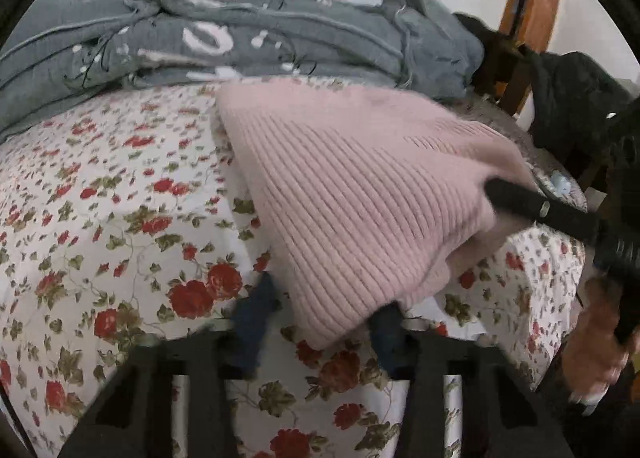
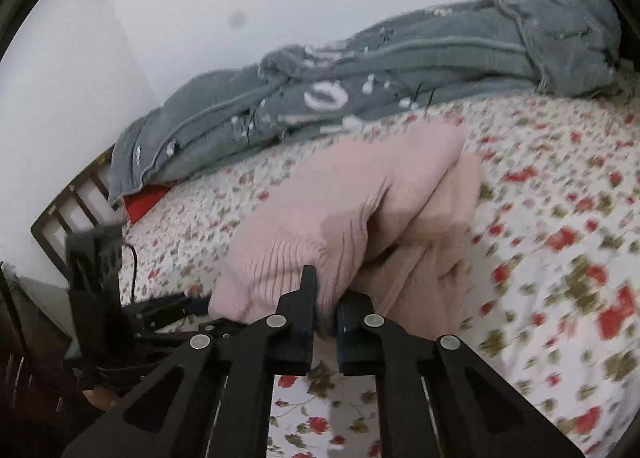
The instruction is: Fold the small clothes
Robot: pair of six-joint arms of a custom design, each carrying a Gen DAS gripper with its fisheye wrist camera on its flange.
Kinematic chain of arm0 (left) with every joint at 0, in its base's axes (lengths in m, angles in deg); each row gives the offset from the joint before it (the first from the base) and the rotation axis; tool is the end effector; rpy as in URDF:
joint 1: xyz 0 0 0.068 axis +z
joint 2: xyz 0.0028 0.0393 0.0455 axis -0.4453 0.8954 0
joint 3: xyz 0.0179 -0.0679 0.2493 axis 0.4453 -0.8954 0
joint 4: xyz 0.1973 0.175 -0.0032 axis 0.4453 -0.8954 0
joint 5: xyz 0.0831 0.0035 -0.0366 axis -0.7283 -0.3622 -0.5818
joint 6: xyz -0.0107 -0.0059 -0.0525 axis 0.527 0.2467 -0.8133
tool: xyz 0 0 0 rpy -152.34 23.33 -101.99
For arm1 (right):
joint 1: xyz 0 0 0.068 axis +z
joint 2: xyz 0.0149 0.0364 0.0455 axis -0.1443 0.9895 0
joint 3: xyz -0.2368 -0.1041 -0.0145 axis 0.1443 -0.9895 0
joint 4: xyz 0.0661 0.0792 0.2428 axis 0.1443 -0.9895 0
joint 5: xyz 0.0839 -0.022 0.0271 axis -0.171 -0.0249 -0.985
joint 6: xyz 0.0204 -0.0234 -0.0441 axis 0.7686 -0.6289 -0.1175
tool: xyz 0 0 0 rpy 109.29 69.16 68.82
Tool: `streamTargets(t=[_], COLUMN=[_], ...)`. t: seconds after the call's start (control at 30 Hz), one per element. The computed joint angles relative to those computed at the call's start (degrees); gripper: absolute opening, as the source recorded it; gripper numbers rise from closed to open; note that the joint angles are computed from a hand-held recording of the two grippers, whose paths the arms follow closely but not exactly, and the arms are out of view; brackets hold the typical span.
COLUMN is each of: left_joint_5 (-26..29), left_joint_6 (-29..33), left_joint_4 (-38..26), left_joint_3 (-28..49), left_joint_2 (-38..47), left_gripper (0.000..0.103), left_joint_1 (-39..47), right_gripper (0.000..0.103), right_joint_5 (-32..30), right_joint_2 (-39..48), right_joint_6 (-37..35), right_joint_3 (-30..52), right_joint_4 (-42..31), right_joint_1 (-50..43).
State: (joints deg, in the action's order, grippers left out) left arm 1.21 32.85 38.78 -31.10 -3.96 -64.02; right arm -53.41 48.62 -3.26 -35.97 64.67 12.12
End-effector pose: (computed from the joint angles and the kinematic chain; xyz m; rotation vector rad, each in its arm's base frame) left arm 0.2324 -0.1803 0.1679 0.5185 2.3101 -0.4806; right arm 0.1749 0.0692 0.1829 -0.0038 2.1420 0.5751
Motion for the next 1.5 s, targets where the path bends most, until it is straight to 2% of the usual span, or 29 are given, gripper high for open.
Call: streamTargets(t=[0.03,0.1,0.17,0.27,0.33,0.4,0.5,0.53,0.67,0.7,0.77,0.9,0.93,0.97,1.0,1.07,1.1,1.13,1.17,1.2,1.3,1.33,1.4,1.5], left_joint_5=[0.81,1.80,2.52,1.54,1.56,1.93,2.35,2.73,0.70,0.69,0.43,0.26,-0.39,-1.30,-2.00,-3.40,-3.67,-2.85,-1.89,-0.66,2.62,3.35,2.99,1.60], left_joint_6=[-0.37,-1.75,-2.32,-2.39,-1.98,-1.41,0.31,1.59,3.80,4.07,3.65,2.56,2.61,2.63,2.69,2.72,2.55,2.36,2.08,1.53,-0.20,-0.29,-0.46,-0.90], left_joint_4=[0.75,2.32,2.73,2.02,1.15,-0.58,-2.30,-3.65,-5.25,-5.04,-5.48,-6.97,-7.51,-7.78,-8.13,-9.12,-9.44,-9.14,-8.82,-8.48,-8.15,-7.89,-8.01,-8.80], left_joint_3=[-0.83,-2.51,-2.59,-1.57,-1.38,-1.09,-1.93,-2.30,-5.62,-6.84,-7.69,-6.17,-5.39,-4.76,-4.07,-1.84,-0.55,0.44,1.31,2.82,8.60,10.35,13.21,17.05], left_joint_2=[-0.91,-2.60,-2.45,-1.29,-0.96,-0.85,-3.12,-4.42,-9.11,-10.46,-11.99,-12.43,-12.45,-12.42,-12.36,-11.35,-10.62,-9.90,-9.18,-7.73,-2.25,-0.54,2.31,7.19], left_gripper=[0.022,0.015,0.014,0.014,0.016,0.024,0.027,0.027,0.046,0.049,0.049,0.049,0.049,0.050,0.051,0.052,0.052,0.053,0.054,0.055,0.055,0.055,0.055,0.056], left_joint_1=[0.36,1.26,1.45,0.87,0.83,1.18,1.57,1.77,2.04,2.34,2.94,4.72,4.91,4.96,5.11,5.38,5.73,6.23,6.64,7.07,7.46,7.34,6.53,5.45], right_gripper=[0.006,0.006,0.005,0.005,0.005,0.006,0.009,0.011,0.038,0.042,0.042,0.040,0.033,0.012,0.012,0.011,0.011,0.011,0.011,0.011,0.014,0.015,0.027,0.027], right_joint_5=[-1.64,-6.21,-11.85,-5.01,-5.81,-6.21,-5.26,-4.78,-4.37,-4.00,-4.02,-4.98,-5.64,-6.02,-6.23,-6.12,-8.57,-13.95,-15.15,-11.64,-10.64,-12.33,-12.02,-9.15], right_joint_2=[-3.46,-11.32,-11.79,-6.28,-4.80,-3.11,-0.97,-1.72,-8.11,-8.69,-5.88,10.48,13.88,15.39,15.04,5.93,2.91,0.45,0.86,4.16,16.75,17.23,13.23,6.65], right_joint_6=[-0.43,-0.57,-0.13,-2.03,-2.55,-2.99,-3.26,-3.86,-4.67,-4.22,-2.78,1.52,2.28,2.62,2.15,-0.03,0.58,1.89,2.92,3.20,1.26,0.94,-0.21,-0.77], right_joint_3=[-0.16,-0.92,-2.02,-2.70,-4.06,-4.22,-3.42,-3.21,-1.88,-1.60,0.27,7.32,8.90,9.43,9.01,4.46,2.43,0.04,-0.57,0.04,2.50,2.05,2.57,1.90], right_joint_4=[-1.82,-5.53,-5.77,-5.37,-3.74,-3.28,-4.02,-5.30,-9.36,-9.21,-6.72,-0.81,-0.64,-0.09,0.56,2.58,4.04,6.00,6.51,5.52,7.17,8.15,4.29,1.66], right_joint_1=[-2.06,-7.82,-12.28,-8.16,-8.32,-9.13,-8.49,-8.03,-7.65,-7.42,-7.75,-9.90,-10.26,-10.14,-9.86,-10.62,-12.40,-16.29,-17.81,-17.18,-16.68,-17.42,-17.88,-16.95])
